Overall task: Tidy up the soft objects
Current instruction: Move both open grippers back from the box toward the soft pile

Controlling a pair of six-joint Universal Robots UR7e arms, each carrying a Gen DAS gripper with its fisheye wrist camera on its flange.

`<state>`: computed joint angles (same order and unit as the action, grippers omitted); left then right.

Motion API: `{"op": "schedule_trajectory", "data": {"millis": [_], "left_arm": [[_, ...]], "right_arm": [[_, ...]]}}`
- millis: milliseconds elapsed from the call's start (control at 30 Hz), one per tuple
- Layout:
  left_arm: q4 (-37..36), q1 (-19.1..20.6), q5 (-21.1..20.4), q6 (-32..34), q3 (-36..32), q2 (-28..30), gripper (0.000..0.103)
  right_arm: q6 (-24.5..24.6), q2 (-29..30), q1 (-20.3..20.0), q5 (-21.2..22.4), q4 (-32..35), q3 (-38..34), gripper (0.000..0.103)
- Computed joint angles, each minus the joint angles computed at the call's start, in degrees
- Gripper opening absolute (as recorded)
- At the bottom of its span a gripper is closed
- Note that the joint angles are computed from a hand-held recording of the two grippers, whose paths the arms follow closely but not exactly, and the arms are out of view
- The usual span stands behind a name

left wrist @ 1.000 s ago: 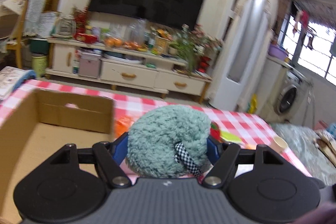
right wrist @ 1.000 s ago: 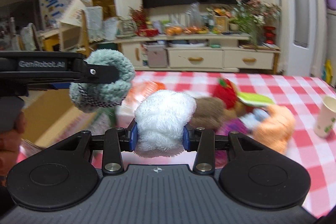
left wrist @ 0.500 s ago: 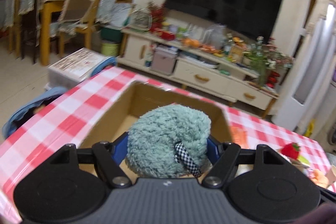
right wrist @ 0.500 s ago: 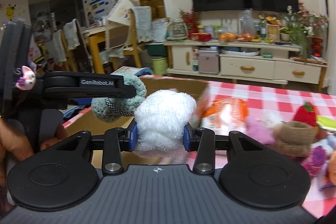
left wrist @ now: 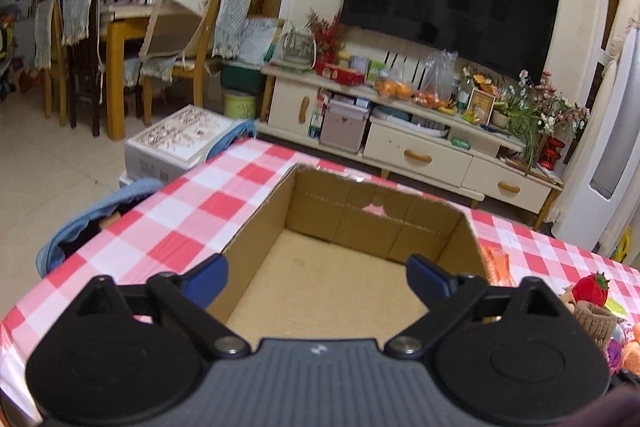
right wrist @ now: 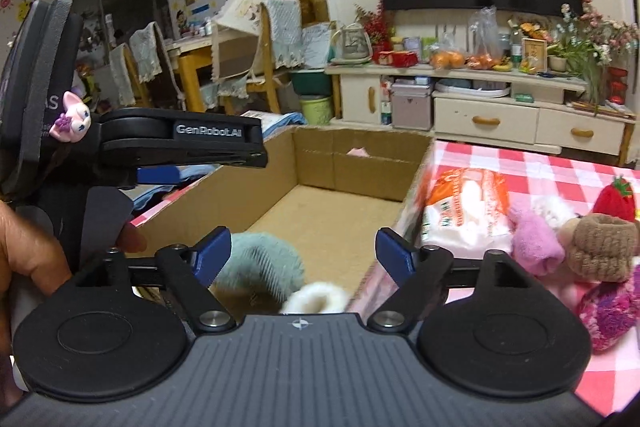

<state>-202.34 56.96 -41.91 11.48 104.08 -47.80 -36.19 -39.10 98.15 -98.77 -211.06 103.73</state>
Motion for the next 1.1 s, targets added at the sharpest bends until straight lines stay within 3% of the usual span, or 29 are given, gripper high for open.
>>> {"op": "schedule_trajectory", "data": {"millis": [400, 1100], "left_arm": [[0.41, -0.66, -4.11, -2.52, 0.14, 0.57, 0.102], [0.30, -3.18, -5.08, 0.50, -0.73, 4.30, 0.102]], "right_arm": [[-1.16, 1.57, -0.43, -3.59, -12.08, 1.33, 0.103], [1.74, 2.14, -0.43, -8.51, -20.14, 3.68, 0.103]]}}
